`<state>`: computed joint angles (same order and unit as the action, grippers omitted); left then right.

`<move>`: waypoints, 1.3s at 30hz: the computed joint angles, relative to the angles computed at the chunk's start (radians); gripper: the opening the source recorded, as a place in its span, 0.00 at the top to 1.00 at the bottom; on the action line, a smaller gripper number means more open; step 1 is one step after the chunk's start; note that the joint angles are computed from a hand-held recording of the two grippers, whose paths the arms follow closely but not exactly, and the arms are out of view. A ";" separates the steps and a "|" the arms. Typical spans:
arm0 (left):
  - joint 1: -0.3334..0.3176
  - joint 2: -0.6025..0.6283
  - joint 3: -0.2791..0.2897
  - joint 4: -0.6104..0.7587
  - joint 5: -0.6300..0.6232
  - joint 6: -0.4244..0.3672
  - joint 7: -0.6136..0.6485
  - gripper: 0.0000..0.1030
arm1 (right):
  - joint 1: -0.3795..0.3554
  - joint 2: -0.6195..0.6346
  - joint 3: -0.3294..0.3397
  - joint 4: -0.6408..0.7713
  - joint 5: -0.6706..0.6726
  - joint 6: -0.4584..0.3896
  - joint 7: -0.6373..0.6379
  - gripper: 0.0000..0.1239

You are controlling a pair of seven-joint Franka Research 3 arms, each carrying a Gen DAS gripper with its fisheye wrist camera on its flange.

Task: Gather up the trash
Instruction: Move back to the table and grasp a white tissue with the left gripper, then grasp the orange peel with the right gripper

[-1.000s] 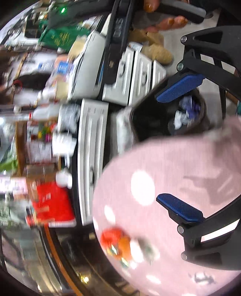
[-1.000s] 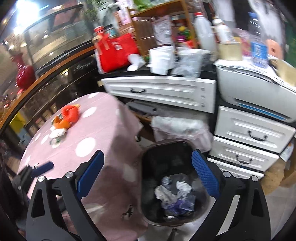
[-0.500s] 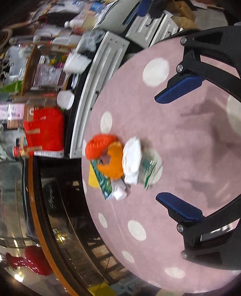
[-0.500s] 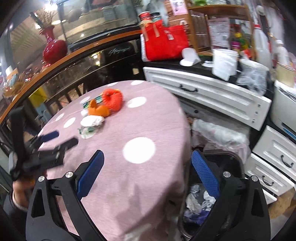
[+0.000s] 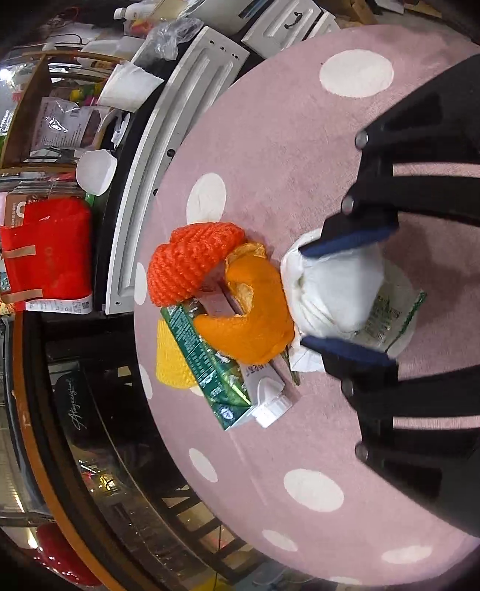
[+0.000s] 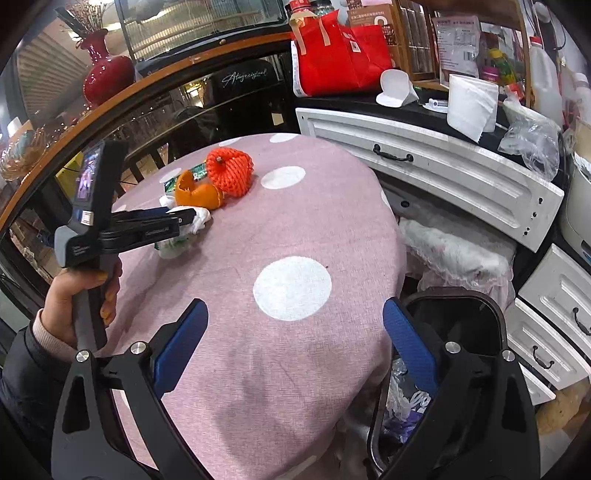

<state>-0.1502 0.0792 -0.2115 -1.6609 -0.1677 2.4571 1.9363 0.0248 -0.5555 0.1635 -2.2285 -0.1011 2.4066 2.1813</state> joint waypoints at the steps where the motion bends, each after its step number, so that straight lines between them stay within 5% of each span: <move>1: 0.003 -0.008 0.000 -0.012 -0.016 0.012 0.008 0.70 | -0.001 0.002 0.001 0.001 -0.002 0.000 -0.001 0.24; 4: 0.005 -0.035 0.006 -0.039 -0.026 0.041 0.010 0.80 | 0.003 0.013 -0.003 0.003 0.001 0.008 -0.005 0.24; 13: 0.014 -0.148 0.048 -0.127 -0.179 0.112 0.053 0.82 | 0.035 0.085 -0.011 0.054 0.010 0.046 -0.062 0.24; 20: 0.010 -0.255 0.084 -0.282 -0.073 0.288 -0.062 0.82 | 0.091 0.210 -0.033 0.164 0.041 0.080 -0.171 0.24; 25: -0.008 -0.244 0.125 -0.286 -0.087 0.286 -0.089 0.82 | 0.126 0.333 -0.041 0.281 0.050 0.098 -0.212 0.24; 35: 0.007 -0.233 0.134 -0.281 -0.144 0.233 -0.083 0.82 | 0.220 0.639 -0.083 0.610 -0.071 0.022 -0.287 0.45; 37: 0.004 -0.230 0.141 -0.272 -0.171 0.204 -0.067 0.82 | 0.240 0.701 -0.101 0.683 -0.071 -0.021 -0.294 0.53; 39: 0.008 -0.232 0.139 -0.275 -0.175 0.195 -0.062 0.82 | 0.254 0.746 -0.119 0.734 -0.062 -0.048 -0.301 0.70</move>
